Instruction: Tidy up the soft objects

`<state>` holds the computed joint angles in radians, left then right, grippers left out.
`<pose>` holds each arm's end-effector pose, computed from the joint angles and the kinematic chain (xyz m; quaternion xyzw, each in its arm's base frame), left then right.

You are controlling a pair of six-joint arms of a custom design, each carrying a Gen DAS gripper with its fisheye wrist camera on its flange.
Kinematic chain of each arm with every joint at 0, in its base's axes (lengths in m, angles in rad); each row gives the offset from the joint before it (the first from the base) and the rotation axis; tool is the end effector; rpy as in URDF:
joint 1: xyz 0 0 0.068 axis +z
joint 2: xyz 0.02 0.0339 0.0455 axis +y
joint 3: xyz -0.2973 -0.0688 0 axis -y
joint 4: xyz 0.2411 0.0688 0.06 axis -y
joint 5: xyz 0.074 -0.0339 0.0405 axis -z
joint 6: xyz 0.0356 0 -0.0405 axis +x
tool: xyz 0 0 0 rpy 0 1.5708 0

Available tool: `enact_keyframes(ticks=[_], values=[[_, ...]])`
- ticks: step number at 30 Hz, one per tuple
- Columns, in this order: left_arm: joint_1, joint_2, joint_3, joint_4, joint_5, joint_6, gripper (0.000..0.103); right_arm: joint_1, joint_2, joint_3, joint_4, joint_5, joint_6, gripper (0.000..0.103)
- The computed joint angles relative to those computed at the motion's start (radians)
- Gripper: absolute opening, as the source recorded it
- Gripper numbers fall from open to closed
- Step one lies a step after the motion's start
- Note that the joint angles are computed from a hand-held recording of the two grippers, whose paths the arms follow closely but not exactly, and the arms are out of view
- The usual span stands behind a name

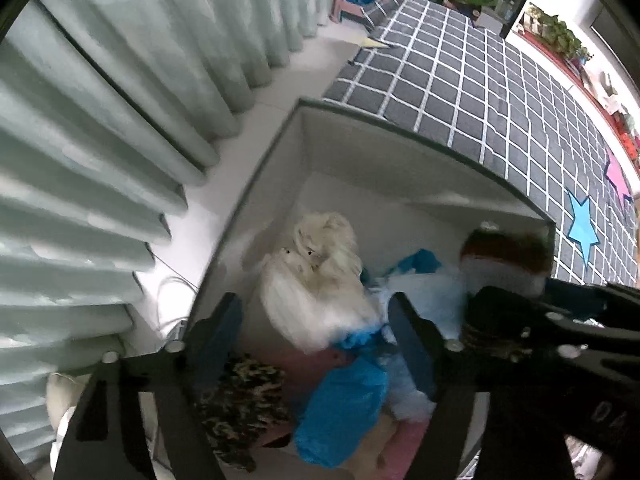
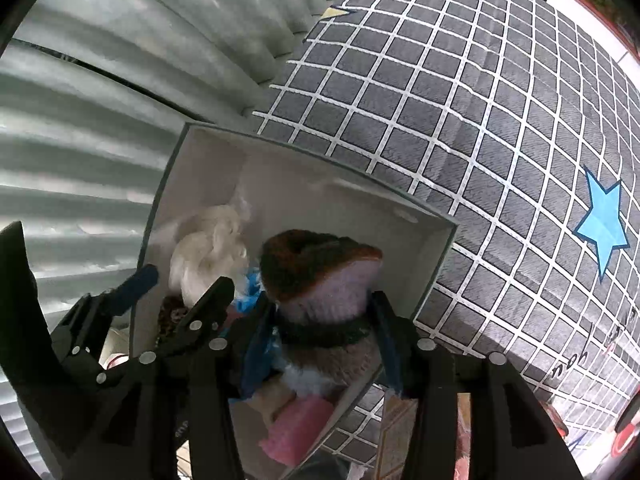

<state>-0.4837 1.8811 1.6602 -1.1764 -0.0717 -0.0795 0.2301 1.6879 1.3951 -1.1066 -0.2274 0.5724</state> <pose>0.3359 -0.1736 0.2945 0.1968 0.9760 0.0102 0.0931 0.3111 0.0811 0.2895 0.1590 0.9771 0.1373 0.0341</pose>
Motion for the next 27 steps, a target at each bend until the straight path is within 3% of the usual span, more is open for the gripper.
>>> enact_keyframes(ticks=[1,2,5,6,7,11,16,22,27], values=[[0.002,-0.005,0.0,-0.004,-0.002,0.002,0.081,0.002,-0.008,-0.001,0.002,0.003,0.002,0.073],[0.003,-0.01,-0.003,-0.009,-0.008,0.007,0.082,0.006,-0.014,0.001,-0.001,0.012,0.005,0.09],[-0.012,-0.05,-0.031,-0.001,-0.048,0.035,0.084,0.03,-0.033,0.021,-0.02,0.058,-0.006,0.093],[-0.014,-0.075,-0.046,0.01,-0.049,0.041,0.084,0.044,-0.041,0.033,-0.033,0.075,-0.009,0.101],[-0.007,-0.093,-0.053,0.015,-0.04,0.047,0.084,0.053,-0.048,0.04,-0.039,0.085,-0.007,0.103],[-0.001,-0.176,-0.046,-0.001,-0.067,0.019,0.084,0.083,-0.087,0.07,-0.062,0.105,0.016,0.103],[0.028,-0.194,0.028,-0.118,0.013,0.032,0.084,0.119,-0.114,0.144,-0.142,0.133,0.036,0.103],[0.028,-0.254,0.104,-0.263,0.031,0.043,0.1,0.176,-0.143,0.222,-0.236,0.14,0.084,0.103],[0.036,-0.291,0.149,-0.328,0.018,0.051,0.101,0.224,-0.173,0.24,-0.281,0.149,0.13,0.103]])
